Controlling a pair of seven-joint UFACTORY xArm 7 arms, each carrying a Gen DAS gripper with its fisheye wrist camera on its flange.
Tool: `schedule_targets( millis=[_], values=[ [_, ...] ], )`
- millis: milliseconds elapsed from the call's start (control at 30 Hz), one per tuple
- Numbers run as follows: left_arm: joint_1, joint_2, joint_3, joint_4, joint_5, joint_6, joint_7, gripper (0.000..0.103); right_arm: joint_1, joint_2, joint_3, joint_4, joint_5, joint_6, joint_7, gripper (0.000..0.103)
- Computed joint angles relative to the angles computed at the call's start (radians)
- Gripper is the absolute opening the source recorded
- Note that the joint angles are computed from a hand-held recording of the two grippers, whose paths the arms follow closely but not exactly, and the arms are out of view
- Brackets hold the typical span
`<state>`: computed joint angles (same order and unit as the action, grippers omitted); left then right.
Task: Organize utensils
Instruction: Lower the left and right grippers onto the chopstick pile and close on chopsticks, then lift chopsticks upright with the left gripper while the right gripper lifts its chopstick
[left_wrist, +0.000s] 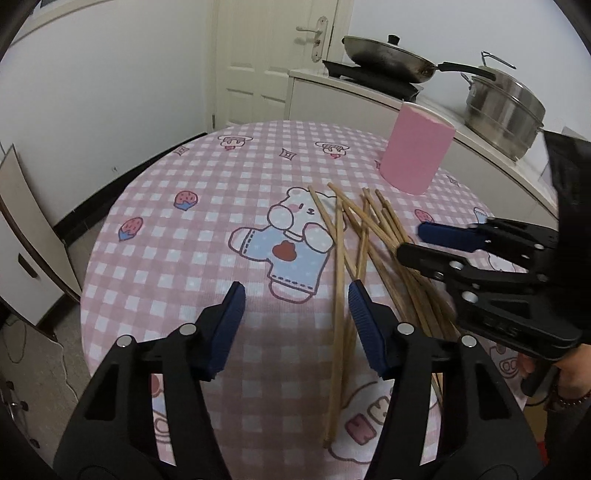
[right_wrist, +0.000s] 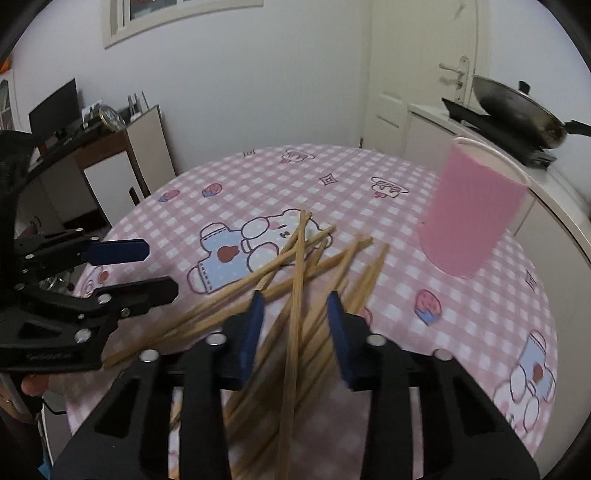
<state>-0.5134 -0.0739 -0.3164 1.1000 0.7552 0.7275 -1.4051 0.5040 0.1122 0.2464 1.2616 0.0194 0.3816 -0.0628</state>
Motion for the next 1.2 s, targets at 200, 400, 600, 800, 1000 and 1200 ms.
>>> schedule_targets(
  millis=[200, 400, 600, 800, 1000, 1200],
  values=[
    [0.009, 0.028, 0.019, 0.016, -0.047, -0.062, 0.065, 0.058, 0.013, 0.081, -0.011, 0.114, -0.05, 0.107, 0.004, 0.011],
    [-0.006, 0.125, 0.05, 0.116, -0.108, -0.048, 0.184, 0.058, -0.019, 0.074, 0.0, 0.116, 0.041, 0.106, -0.058, 0.005],
    [-0.043, 0.219, 0.091, 0.23, -0.149, 0.012, 0.276, 0.046, -0.047, 0.054, 0.001, 0.111, 0.123, 0.104, -0.109, 0.005],
    [-0.078, 0.299, 0.124, 0.324, -0.22, 0.049, 0.363, 0.029, -0.064, 0.064, 0.01, 0.128, 0.207, 0.121, -0.169, 0.005],
    [-0.088, 0.297, 0.141, 0.321, -0.266, 0.021, 0.394, 0.011, -0.077, 0.062, 0.012, 0.134, 0.276, 0.131, -0.217, 0.005],
    [-0.093, 0.263, 0.146, 0.294, -0.25, 0.015, 0.363, 0.01, -0.085, 0.032, 0.011, 0.119, 0.329, 0.128, -0.251, 0.005]
  ],
)
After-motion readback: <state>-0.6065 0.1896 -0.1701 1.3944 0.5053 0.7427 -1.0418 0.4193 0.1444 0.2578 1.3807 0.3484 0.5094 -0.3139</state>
